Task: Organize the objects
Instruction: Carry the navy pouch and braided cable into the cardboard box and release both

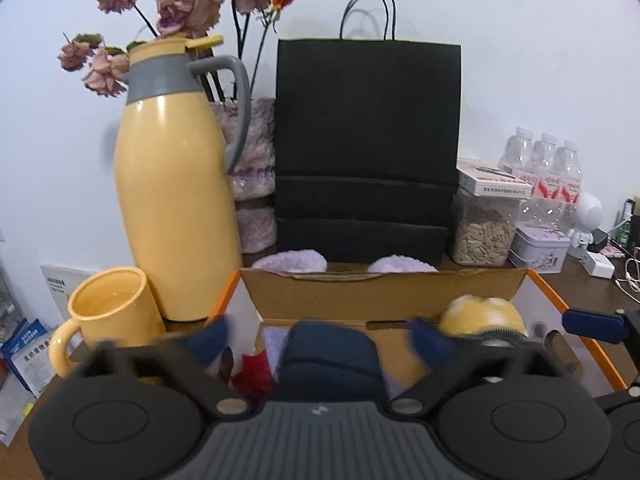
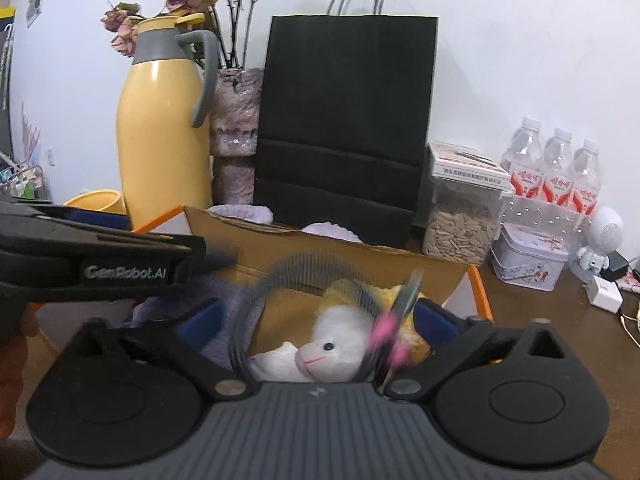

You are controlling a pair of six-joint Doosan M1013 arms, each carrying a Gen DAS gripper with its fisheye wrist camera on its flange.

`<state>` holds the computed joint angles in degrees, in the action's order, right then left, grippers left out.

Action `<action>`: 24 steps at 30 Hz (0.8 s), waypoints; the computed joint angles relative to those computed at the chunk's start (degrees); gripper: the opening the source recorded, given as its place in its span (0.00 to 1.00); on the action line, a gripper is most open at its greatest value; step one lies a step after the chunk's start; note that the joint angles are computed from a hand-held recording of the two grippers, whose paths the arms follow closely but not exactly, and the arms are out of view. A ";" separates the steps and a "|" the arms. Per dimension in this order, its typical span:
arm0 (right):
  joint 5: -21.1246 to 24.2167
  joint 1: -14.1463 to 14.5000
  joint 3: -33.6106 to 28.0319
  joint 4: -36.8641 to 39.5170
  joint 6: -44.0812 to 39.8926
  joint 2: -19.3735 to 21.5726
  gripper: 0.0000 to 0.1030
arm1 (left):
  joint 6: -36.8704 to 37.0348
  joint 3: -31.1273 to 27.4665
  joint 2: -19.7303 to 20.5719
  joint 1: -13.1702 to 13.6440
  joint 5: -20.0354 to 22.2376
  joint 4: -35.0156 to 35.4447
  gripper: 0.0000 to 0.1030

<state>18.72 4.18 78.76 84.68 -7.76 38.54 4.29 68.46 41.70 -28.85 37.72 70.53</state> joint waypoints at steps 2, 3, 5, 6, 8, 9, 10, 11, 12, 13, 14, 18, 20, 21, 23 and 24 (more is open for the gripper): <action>0.76 -0.22 -0.14 -0.83 1.68 0.03 1.00 | -0.90 0.08 0.01 -0.15 0.76 1.02 1.00; 1.06 -0.29 -0.12 -0.73 1.80 0.02 1.00 | -0.70 0.06 -0.03 -0.12 0.73 0.68 1.00; 0.96 -0.28 0.06 0.24 0.89 -0.05 1.00 | -0.23 -0.06 -0.04 -0.06 0.70 -0.08 1.00; 1.07 -0.30 0.13 0.54 0.55 -0.08 1.00 | 0.21 -0.21 0.04 -0.05 0.84 -0.49 1.00; 1.30 -0.31 0.16 0.63 0.43 -0.13 1.00 | 0.48 -0.24 0.04 -0.04 0.92 -0.76 1.00; 1.31 -0.31 0.20 0.72 0.26 -0.14 1.00 | 0.50 -0.25 0.05 -0.05 0.90 -0.80 1.00; 1.33 -0.31 0.25 0.97 -0.01 -0.17 1.00 | 0.38 -0.20 0.02 -0.07 0.86 -0.68 1.00; 1.34 -0.31 0.30 1.07 -0.10 -0.21 1.00 | 0.22 -0.14 -0.01 -0.10 0.83 -0.55 1.00; 1.35 -0.33 0.37 1.10 -0.14 -0.26 1.00 | -0.01 -0.01 -0.07 -0.14 0.78 -0.34 1.00; 1.30 -0.33 0.41 1.21 -0.25 -0.28 1.00 | -0.17 0.09 -0.12 -0.16 0.69 -0.17 1.00; 1.27 -0.32 0.49 1.40 -0.47 -0.33 1.00 | -0.48 0.26 -0.21 -0.21 0.56 0.10 1.00; 1.26 -0.43 1.60 4.98 -3.89 -1.00 1.00 | -2.15 1.38 -0.97 -0.47 0.11 1.22 1.00; 1.64 -0.61 2.49 7.49 -6.43 -1.53 1.00 | -3.92 2.46 -1.67 -0.65 -0.28 2.75 1.00; 1.88 -0.71 3.07 8.94 -7.88 -1.88 1.00 | -5.13 3.21 -2.15 -0.79 -0.33 3.81 1.00; 2.23 -0.87 4.10 10.73 -9.54 -2.50 1.00 | -7.60 4.58 -3.03 -1.06 -0.36 5.78 1.00; 2.54 -0.96 4.70 11.42 -10.29 -2.87 1.00 | -8.69 5.29 -3.47 -1.19 -0.39 6.59 1.00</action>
<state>21.25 3.22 83.46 96.10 -18.05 35.66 -4.40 73.74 38.23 -30.04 37.33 77.12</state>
